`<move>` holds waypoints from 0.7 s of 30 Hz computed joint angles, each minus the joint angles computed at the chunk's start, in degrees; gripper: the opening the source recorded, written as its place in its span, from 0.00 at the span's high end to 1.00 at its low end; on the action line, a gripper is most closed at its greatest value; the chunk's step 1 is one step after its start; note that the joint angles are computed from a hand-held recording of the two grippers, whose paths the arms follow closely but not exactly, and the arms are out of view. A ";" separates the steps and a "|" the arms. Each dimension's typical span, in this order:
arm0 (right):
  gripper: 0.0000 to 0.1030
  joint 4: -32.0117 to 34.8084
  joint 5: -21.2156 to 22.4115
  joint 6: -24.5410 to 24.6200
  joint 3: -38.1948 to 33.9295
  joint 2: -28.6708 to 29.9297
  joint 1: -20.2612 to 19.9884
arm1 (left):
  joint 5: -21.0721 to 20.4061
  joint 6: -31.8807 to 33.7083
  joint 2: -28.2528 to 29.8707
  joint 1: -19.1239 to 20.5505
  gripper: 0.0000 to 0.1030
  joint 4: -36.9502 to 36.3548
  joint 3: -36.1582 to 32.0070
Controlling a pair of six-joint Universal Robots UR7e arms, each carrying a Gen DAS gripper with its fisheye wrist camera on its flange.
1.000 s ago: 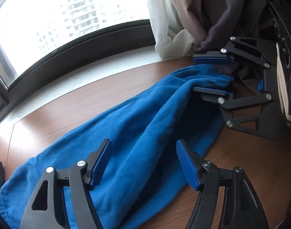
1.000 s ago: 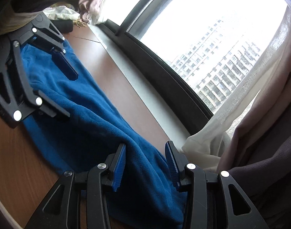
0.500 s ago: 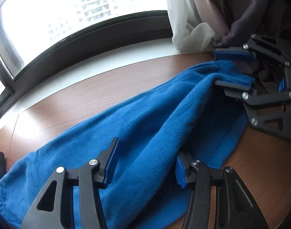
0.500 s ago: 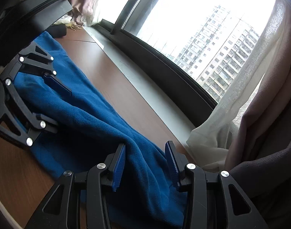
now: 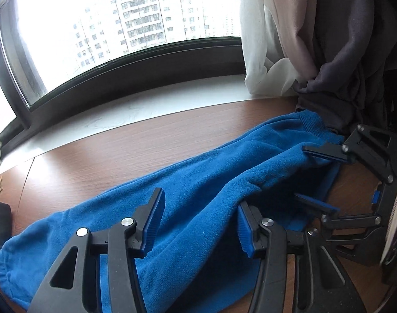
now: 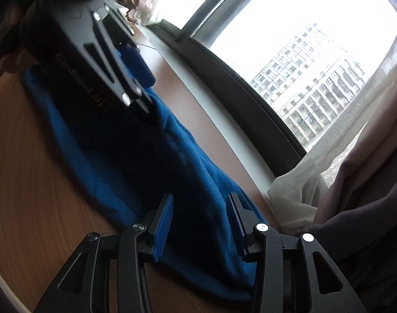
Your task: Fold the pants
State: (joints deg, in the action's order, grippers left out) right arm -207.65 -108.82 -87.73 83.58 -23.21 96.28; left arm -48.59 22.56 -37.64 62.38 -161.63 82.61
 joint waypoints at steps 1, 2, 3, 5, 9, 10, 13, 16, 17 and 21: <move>0.59 -2.15 -0.22 -1.65 -0.85 1.30 -0.01 | 0.08 0.63 -0.24 -0.10 0.50 -0.36 0.43; 0.59 -4.20 -0.70 -2.78 -2.11 2.67 0.02 | 0.14 1.13 -0.37 -0.14 0.50 -0.31 0.69; 0.60 -5.53 -1.05 -3.47 -3.19 3.65 0.03 | 0.22 1.21 -0.52 -0.15 0.50 -0.18 1.01; 0.60 -8.51 -0.51 -4.52 -4.24 4.65 -0.13 | -0.21 0.64 -0.99 -0.09 0.50 0.48 1.68; 0.60 -11.76 1.52 -3.69 -2.37 2.82 -0.39 | -0.66 0.75 -1.65 -0.28 0.50 0.04 3.48; 0.60 -12.25 1.79 -3.50 -1.84 2.29 -0.43 | -0.56 0.81 -1.60 -0.34 0.50 -0.17 3.79; 0.65 -10.99 0.71 -2.67 -1.56 1.34 -0.48 | -0.77 0.11 -1.30 -0.46 0.55 1.13 4.15; 0.80 -9.22 -0.93 -3.92 -1.72 1.36 -0.69 | -0.59 0.67 -1.03 -0.78 0.74 3.01 4.68; 0.81 -9.11 -1.54 -4.79 -1.85 1.62 -0.81 | -0.31 1.14 -0.80 -0.90 0.78 3.43 4.84; 0.83 -7.31 -3.91 -4.93 -2.38 2.18 -1.25 | 0.37 1.86 -0.35 -1.00 0.85 4.78 5.27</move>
